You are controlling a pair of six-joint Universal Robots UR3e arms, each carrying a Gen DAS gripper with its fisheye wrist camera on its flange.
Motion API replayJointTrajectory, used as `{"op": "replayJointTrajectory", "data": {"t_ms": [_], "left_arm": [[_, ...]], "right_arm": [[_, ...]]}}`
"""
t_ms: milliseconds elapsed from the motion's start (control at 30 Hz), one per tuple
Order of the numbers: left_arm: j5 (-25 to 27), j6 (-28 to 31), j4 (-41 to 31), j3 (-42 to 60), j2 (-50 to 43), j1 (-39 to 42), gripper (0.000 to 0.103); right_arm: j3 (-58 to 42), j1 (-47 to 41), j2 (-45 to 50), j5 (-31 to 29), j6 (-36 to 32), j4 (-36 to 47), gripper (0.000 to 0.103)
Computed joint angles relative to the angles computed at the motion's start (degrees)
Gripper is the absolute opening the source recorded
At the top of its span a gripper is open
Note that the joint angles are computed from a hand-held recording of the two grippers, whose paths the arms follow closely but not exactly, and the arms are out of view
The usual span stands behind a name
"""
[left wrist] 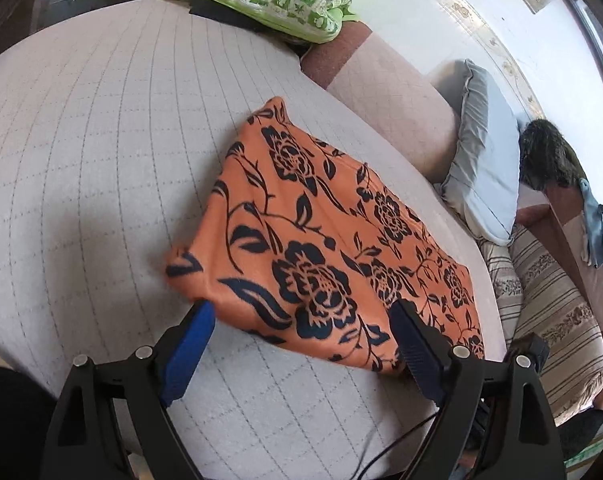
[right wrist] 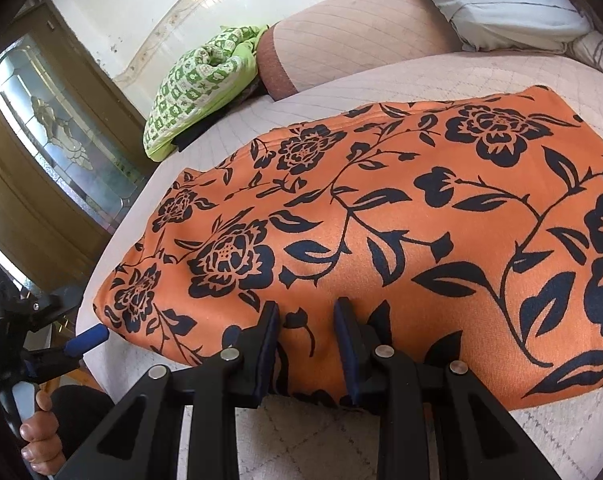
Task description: Fold small clothes
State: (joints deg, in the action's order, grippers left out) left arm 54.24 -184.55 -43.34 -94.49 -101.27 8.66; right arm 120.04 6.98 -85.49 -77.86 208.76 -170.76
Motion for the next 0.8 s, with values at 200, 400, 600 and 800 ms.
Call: {"op": "replayJointTrajectory", "data": {"t_ms": [200, 400, 600, 800], "left_arm": [[4.9, 1.3, -4.0, 10.2, -9.3, -4.1, 0.098], [3.8, 2.4, -2.8, 7.7, -7.2, -3.1, 0.098], [3.4, 0.8, 2.7, 2.3, -2.9, -1.4, 0.098], [5.4, 0.8, 5.6, 2.2, -3.5, -2.6, 0.098]], "right_arm": [[-3.3, 0.9, 0.1, -1.5, 0.2, 5.4, 0.032], [-13.1, 1.9, 0.3, -2.9, -0.7, 21.6, 0.031], [-15.8, 0.8, -2.9, -2.4, -1.5, 27.4, 0.033], [-14.5, -0.8, -4.1, -5.2, -2.3, 24.7, 0.033]]}}
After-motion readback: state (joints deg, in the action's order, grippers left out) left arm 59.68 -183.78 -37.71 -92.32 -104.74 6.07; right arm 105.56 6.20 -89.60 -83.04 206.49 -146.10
